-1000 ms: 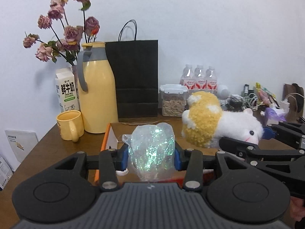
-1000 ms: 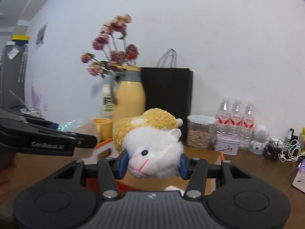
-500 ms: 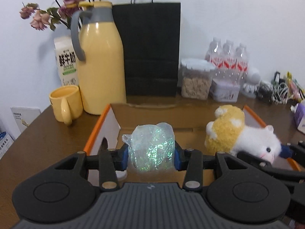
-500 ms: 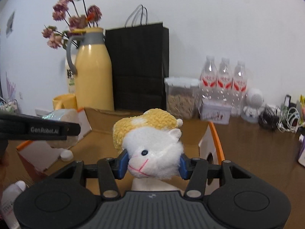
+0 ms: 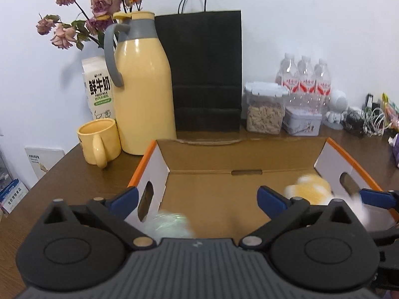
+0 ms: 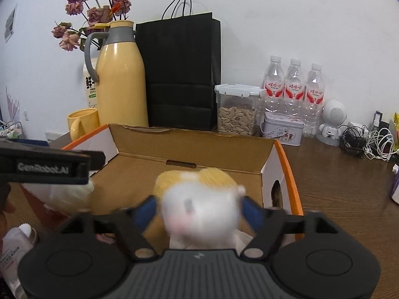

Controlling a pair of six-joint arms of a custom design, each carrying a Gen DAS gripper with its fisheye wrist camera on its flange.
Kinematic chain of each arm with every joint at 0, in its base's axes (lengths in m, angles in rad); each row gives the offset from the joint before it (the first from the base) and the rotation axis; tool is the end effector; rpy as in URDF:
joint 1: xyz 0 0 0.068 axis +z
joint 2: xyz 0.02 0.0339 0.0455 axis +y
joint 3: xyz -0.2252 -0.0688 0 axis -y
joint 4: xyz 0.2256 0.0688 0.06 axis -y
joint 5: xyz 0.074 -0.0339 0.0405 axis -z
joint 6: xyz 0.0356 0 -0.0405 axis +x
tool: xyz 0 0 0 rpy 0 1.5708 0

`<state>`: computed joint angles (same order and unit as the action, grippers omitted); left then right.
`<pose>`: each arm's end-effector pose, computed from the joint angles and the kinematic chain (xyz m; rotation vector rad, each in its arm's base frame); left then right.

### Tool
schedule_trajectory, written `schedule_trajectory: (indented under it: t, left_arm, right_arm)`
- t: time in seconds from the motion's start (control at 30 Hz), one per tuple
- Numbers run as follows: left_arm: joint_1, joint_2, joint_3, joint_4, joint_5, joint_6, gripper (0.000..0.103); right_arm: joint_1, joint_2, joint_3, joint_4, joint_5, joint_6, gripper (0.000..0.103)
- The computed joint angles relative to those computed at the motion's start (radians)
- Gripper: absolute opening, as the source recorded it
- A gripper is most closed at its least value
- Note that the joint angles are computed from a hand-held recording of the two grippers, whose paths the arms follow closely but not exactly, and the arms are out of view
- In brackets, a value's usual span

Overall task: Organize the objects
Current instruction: 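Carry the plastic bag and plush sheep into the box and release them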

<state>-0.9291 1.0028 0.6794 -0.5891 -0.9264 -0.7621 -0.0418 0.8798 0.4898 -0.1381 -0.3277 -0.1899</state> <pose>0.1366 -0.1353 0.2131 -0.1767 2.0620 0.1543 0.2013 0.0030 0.2025 -0.3483 2.0449 0.2020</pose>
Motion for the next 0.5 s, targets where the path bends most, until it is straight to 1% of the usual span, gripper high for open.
schedule_trajectory:
  t: [0.1, 0.17, 0.3, 0.4, 0.5]
  left_arm:
    - [-0.001, -0.017, -0.006, 0.005, 0.005, -0.004, 0.103]
    - [-0.003, -0.023, -0.004, 0.002, 0.002, -0.005, 0.103]
    - [-0.039, -0.052, 0.015, -0.030, -0.034, -0.023, 0.103]
    - [-0.085, -0.065, 0.050, -0.086, -0.076, -0.059, 0.103]
    - [-0.139, -0.070, 0.089, -0.165, -0.119, -0.111, 0.103]
  right_arm:
    - [-0.010, -0.010, -0.001, 0.000, -0.014, 0.003, 0.100]
    - [-0.011, -0.022, 0.000, -0.003, -0.009, 0.005, 0.102]
    - [-0.021, -0.075, 0.009, -0.027, -0.016, 0.005, 0.103]
    - [-0.035, -0.128, 0.021, -0.062, -0.028, 0.009, 0.103]
    - [-0.050, -0.197, 0.036, -0.114, -0.035, 0.010, 0.103]
